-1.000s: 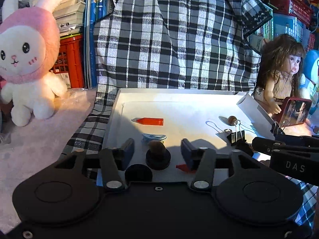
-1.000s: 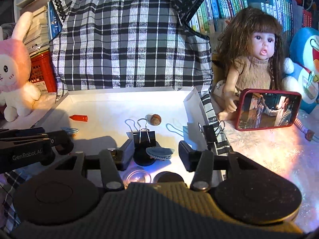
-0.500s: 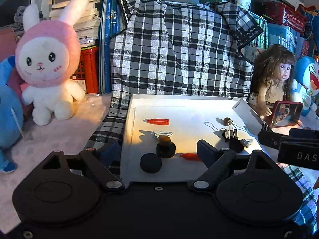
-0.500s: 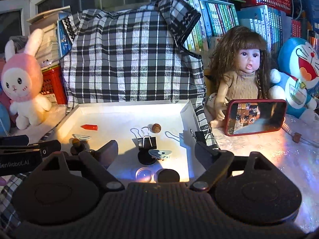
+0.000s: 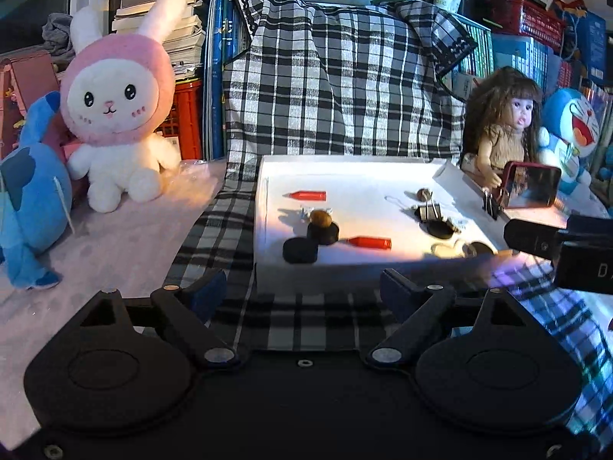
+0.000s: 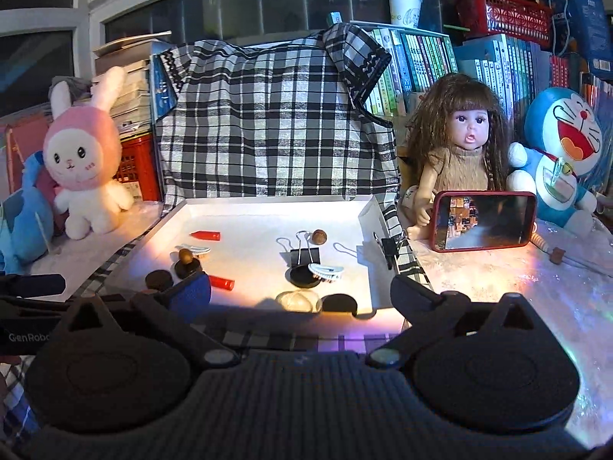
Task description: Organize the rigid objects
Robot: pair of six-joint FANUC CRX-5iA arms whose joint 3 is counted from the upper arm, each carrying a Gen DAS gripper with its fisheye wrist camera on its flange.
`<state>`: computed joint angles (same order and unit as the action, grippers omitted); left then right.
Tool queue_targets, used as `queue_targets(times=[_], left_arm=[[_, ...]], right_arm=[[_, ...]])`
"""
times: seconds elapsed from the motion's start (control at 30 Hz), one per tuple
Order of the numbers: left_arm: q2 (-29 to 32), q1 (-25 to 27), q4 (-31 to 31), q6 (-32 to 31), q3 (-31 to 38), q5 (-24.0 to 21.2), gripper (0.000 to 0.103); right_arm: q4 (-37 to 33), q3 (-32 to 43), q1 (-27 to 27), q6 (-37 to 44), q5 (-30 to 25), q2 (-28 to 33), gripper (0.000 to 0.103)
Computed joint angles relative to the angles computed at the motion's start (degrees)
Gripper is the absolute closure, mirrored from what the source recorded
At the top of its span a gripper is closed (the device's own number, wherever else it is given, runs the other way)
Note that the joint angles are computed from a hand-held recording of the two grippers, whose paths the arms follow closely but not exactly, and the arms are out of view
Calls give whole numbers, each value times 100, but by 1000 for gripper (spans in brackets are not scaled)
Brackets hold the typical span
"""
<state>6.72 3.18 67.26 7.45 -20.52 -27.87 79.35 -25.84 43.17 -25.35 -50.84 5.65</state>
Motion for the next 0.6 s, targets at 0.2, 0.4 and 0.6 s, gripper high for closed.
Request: queue_targets(times=[0.2,0.4,0.6], left_arm=[[-173,76,209,-257,-296,-45,16],[-211,151,120,-147,-410,-103,15],[-157,174,-60,42,-452,-47,15]], right_arm=[[-48,-73,186,-60,-147,-21,0],[-200,-112,334,-94,-260,21,0],[-379,-136,437,-15,-346,112,0]])
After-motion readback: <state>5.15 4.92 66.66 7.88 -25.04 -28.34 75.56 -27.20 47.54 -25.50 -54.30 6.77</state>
